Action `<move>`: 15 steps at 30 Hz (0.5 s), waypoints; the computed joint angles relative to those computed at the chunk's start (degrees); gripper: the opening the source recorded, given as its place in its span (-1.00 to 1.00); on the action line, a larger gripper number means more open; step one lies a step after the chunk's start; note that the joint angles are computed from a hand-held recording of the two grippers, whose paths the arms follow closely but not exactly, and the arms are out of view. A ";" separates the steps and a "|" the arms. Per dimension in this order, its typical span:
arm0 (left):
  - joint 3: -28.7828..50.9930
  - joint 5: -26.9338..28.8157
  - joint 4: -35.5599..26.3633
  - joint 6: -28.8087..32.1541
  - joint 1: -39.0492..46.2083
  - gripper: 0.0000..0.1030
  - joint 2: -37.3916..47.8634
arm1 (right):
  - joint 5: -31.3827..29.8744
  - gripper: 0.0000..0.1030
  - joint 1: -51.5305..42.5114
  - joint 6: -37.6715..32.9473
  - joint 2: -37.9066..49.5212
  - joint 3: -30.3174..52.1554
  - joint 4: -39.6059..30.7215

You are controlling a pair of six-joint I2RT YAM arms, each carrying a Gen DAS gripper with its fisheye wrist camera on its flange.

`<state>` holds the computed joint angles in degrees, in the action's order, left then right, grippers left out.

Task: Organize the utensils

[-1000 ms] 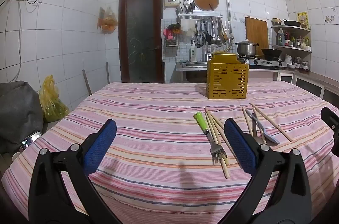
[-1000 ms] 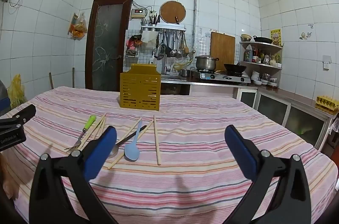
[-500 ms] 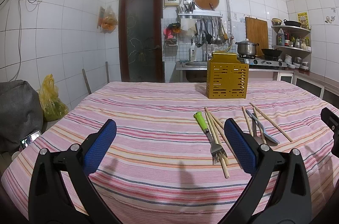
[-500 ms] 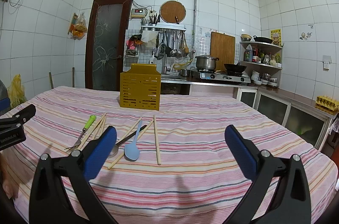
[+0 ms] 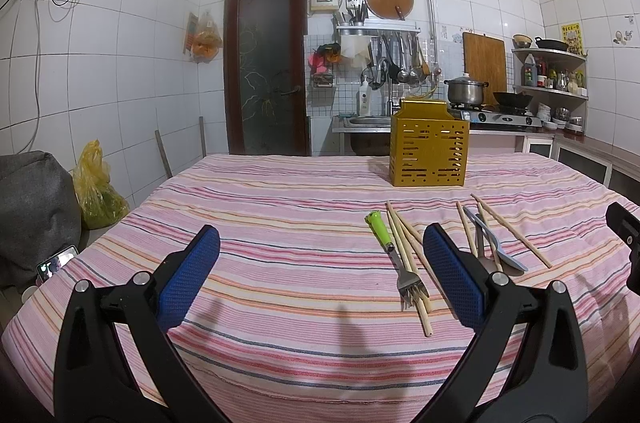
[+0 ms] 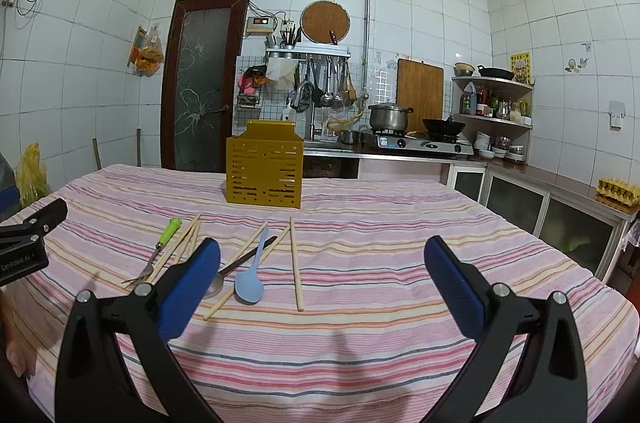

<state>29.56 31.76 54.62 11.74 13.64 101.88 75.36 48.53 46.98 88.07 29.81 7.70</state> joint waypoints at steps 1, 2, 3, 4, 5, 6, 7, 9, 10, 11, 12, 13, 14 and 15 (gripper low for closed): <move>0.00 0.00 0.13 0.00 -0.02 0.91 0.08 | 0.05 0.93 0.04 0.08 0.03 -0.03 0.01; 0.01 0.01 0.27 -0.06 -0.02 0.91 0.17 | 0.08 0.93 0.06 0.06 0.12 0.03 0.01; 0.07 -0.03 0.09 -0.06 -0.04 0.91 0.11 | 0.06 0.93 0.04 0.05 0.10 -0.02 0.04; 0.10 -0.01 -0.14 -0.02 -0.03 0.91 -0.02 | 0.10 0.93 0.07 0.12 0.15 0.08 -0.17; 0.10 0.00 -0.20 0.00 -0.01 0.91 -0.06 | 0.06 0.93 0.04 0.05 0.07 -0.13 0.18; 0.09 0.00 -0.14 -0.03 -0.01 0.91 -0.03 | 0.06 0.93 0.04 0.05 0.07 -0.13 0.18; 0.09 0.00 -0.14 -0.03 -0.01 0.91 -0.03 | 0.06 0.93 0.04 0.05 0.07 -0.13 0.18; 0.15 -0.10 -0.11 -0.04 -0.13 0.91 0.05 | 0.07 0.93 0.04 -0.03 0.03 -0.13 0.22; 0.10 -0.01 -0.23 0.01 -0.02 0.91 -0.09 | 0.07 0.93 0.04 -0.03 0.03 -0.13 0.22; 0.07 0.01 -0.17 -0.01 0.00 0.91 -0.09 | 0.07 0.93 0.04 -0.03 0.03 -0.13 0.22; 0.06 0.01 -0.08 -0.05 -0.01 0.91 -0.05 | 0.13 0.93 0.06 -0.10 0.02 -0.12 0.24; 0.06 0.01 -0.08 -0.05 -0.01 0.91 -0.05 | 0.17 0.93 0.10 -0.11 0.06 -0.09 0.24; 0.11 -0.06 0.01 -0.08 -0.08 0.91 0.05 | 0.11 0.93 0.02 -0.34 0.25 -0.22 0.78; 0.11 -0.03 -0.16 -0.03 -0.05 0.91 -0.06 | 0.11 0.93 0.02 -0.34 0.25 -0.22 0.78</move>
